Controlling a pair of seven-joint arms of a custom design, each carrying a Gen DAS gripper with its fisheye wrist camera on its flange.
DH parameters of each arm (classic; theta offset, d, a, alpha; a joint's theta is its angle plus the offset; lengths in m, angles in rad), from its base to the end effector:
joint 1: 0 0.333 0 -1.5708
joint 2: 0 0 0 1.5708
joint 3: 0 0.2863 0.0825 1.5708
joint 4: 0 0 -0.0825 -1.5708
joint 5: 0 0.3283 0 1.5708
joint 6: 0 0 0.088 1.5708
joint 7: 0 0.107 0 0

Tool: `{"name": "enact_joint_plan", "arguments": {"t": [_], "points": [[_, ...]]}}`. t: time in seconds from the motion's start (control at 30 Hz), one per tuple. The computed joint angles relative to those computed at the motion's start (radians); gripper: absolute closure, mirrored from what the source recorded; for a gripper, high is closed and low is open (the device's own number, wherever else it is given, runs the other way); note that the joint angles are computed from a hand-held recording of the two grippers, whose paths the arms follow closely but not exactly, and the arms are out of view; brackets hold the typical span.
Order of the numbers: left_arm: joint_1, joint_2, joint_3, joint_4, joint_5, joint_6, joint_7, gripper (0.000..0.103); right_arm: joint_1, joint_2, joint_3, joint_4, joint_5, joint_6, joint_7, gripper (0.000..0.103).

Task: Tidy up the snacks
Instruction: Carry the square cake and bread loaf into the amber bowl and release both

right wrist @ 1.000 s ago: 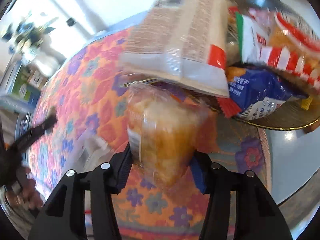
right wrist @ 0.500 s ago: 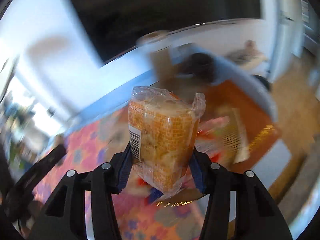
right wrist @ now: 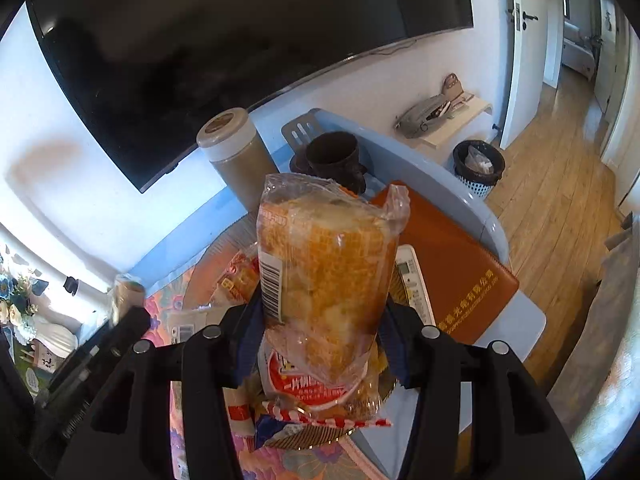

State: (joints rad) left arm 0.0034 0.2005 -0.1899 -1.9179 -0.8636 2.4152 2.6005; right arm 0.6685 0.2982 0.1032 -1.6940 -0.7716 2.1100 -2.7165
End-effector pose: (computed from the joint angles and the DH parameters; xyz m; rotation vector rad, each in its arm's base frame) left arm 0.5675 -0.1055 0.4238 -1.3326 2.6014 -1.1381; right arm 0.4578 0.3918 0.4394 -0.9050 2.4431 -0.6396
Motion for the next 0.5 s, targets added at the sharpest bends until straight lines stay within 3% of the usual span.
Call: {"name": "enact_joint_plan", "arguments": {"t": [0.03, 0.17, 0.27, 0.5], "points": [[0.004, -0.002, 0.002, -0.002, -0.004, -0.009, 0.0, 0.012, -0.002, 0.003, -0.002, 0.004, -0.002, 0.004, -0.002, 0.05], [0.022, -0.028, 0.01, -0.037, -0.062, -0.005, 0.061, 0.01, -0.002, 0.004, -0.01, 0.002, -0.027, 0.03, 0.001, 0.024], [0.033, -0.027, 0.029, -0.049, -0.066, 0.023, 0.052, 0.009, 0.004, -0.009, -0.008, -0.012, -0.04, 0.019, 0.017, 0.023], [0.12, 0.04, 0.107, -0.067, 0.016, 0.131, -0.065, 0.007, -0.022, -0.049, 0.011, -0.132, -0.067, 0.2, 0.102, 0.023]]}}
